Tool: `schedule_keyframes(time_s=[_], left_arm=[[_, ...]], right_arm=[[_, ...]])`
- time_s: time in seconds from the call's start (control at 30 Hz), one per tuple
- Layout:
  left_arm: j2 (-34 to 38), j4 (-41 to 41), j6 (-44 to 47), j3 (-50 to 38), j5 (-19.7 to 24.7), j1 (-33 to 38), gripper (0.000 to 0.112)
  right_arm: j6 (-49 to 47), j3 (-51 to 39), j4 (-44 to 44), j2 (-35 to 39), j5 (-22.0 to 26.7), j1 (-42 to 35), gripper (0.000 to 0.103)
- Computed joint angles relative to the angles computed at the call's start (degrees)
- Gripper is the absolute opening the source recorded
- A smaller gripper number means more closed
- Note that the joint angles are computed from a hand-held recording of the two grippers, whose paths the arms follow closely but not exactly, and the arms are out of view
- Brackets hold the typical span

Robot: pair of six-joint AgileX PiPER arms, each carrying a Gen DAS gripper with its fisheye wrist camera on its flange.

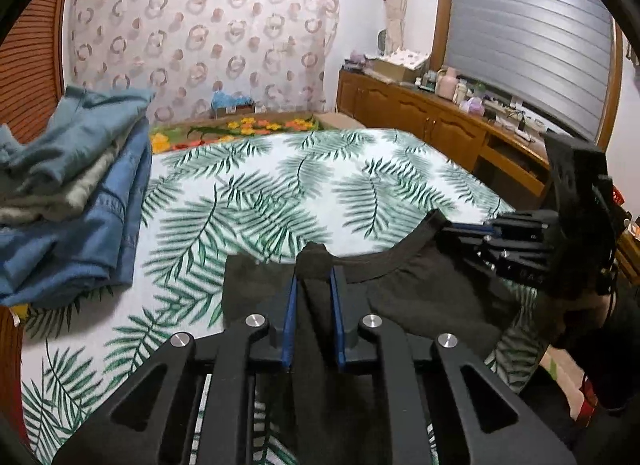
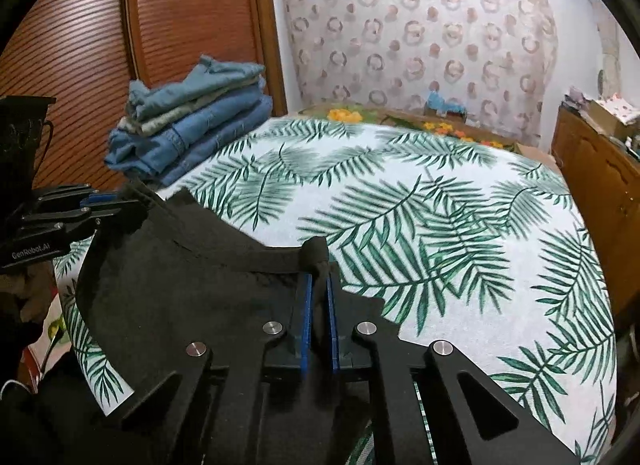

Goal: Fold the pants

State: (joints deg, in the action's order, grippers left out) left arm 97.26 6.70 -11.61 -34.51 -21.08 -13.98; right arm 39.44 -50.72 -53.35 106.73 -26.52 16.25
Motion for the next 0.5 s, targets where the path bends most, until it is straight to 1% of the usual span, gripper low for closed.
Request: schedule_keyframes(time_s=[0.07, 0.17, 0.23, 0.27, 0.37, 0.43, 0.47, 0.5], left_arm=[[0.3, -1.5, 1.5, -1.1, 0.8, -0.3, 0.017], [1.9, -3.4, 3.3, -3.2, 2.2, -0.6, 0.017], [3.3, -6.5, 6.1, -4.5, 3.5, -0.7, 0.017], [4.0, -7.5, 7.0, -5.2, 4.5, -0.6, 0.017], [5.4, -6.0, 4.7, -5.9, 6.0, 0.4, 0.024], [5.8, -5.1, 3.6, -5.8, 6.3, 0.8, 0.029], [6.0, -7.1, 5.4, -5.7, 6.4, 0.7, 0.034], [6.1, -8.8, 6.9, -5.6, 6.2, 0.7, 0.040]], right_arm=[[-4.2, 1.8, 4.8, -0.7, -1.5, -0.3, 0.006], [-7.7, 3.2, 10.0, -1.2, -1.8, -0.1, 0.006], [-7.1, 2.8, 10.2, -0.8, -1.5, -0.1, 0.006], [-5.2, 2.2, 8.7, -0.5, -0.4, -0.1, 0.006], [-1.6, 0.8, 5.7, -0.3, 1.8, 0.4, 0.006], [-0.7, 0.5, 4.9, -0.4, 2.4, 0.5, 0.006], [-0.1, 0.2, 4.4, -0.4, 2.7, 0.7, 0.006], [-0.1, 0.2, 4.4, -0.5, 2.9, 0.7, 0.006]])
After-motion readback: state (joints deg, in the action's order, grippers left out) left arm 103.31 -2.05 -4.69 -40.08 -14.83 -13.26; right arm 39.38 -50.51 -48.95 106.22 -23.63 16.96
